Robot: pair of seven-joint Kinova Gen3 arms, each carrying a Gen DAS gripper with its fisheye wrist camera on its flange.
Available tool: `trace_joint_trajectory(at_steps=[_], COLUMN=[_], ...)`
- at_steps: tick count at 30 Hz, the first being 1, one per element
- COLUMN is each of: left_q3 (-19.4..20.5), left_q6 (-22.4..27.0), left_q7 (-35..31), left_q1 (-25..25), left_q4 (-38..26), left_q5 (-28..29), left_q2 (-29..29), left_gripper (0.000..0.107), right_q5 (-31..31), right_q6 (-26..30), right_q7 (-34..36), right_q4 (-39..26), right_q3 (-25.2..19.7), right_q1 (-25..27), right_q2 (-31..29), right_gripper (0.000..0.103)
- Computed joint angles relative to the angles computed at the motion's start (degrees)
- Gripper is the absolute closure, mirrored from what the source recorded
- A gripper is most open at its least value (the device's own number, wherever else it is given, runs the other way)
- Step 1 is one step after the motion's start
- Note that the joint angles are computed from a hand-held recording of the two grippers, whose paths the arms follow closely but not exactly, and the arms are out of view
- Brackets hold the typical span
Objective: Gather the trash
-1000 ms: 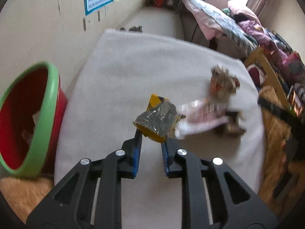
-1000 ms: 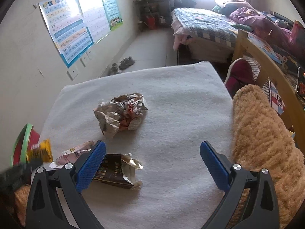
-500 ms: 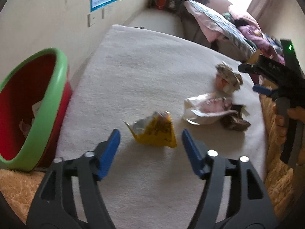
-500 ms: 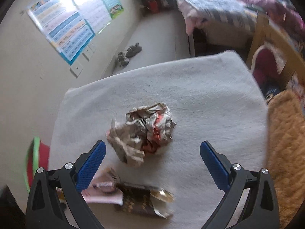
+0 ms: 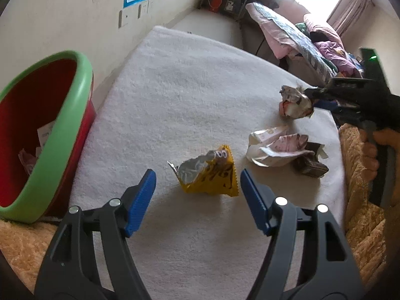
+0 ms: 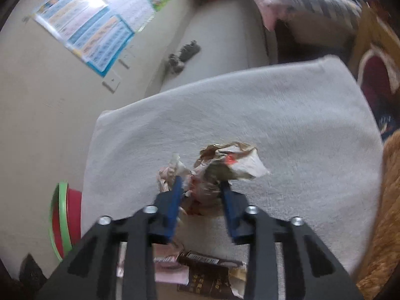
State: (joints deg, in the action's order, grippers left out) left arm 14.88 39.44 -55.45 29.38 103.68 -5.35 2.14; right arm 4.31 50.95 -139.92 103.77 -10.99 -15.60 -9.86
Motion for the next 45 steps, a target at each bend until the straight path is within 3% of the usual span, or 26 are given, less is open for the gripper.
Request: trace_joint_trajectory(at_steps=[6,8,14,16,24,28,36,45], left_q3=[0.20,0.14,-0.25,-0.44,1.08,2.36,4.14,4.67], left_q6=[0.71,1.15,2.21,2.19,3.07,3.87,4.73,5.40], left_q7=[1.34,0.42,0.55,1.11,13.08,15.46,18.48,18.82], left_q1=[0.96,1.10,2.52,2.75,5.16,5.28,3.72,-0.27], left_q4=[-0.70,-1.16,-2.15,-2.02,-1.05,-1.34,-1.71,-1.31], left_q5=[-2.14,-1.88,-3.71,-4.28,-17.87,-21.60,-24.70,-22.83], left_q2=[1.18,1.83,2.94,2.80,-0.67,-1.79,-4.30,-7.48], left_gripper=[0.041,0.046,0.079,0.079,0.080,0.080,0.080,0.080], right_q5=[1.44,2.00,9.33,11.64,15.95,18.43,22.90,28.49], right_q6=[-3.22,-3.95,-1.04,-0.07,1.95,2.97,4.44,6.00], right_q7=[-3.37,-5.21,-12.01,-13.99,-17.57,-18.87,-21.32,-24.34], right_q4=[3.95,5.22,4.33,3.92,2.56,1.56,-0.27,-2.54], right_q3=[-3.48,-5.18,-13.80,-16.33,-21.69,-24.08,-26.89,-28.74], right_q1=[-0.47,-0.14,2.83,3.44,3.58,3.23,2.00,-2.20], right_q2=[-4.89,-6.88,-10.12,-10.83,-11.41,-10.99,-9.51,-5.84], right_gripper=[0.079,0.079,0.079,0.079,0.079,0.079,0.079,0.079])
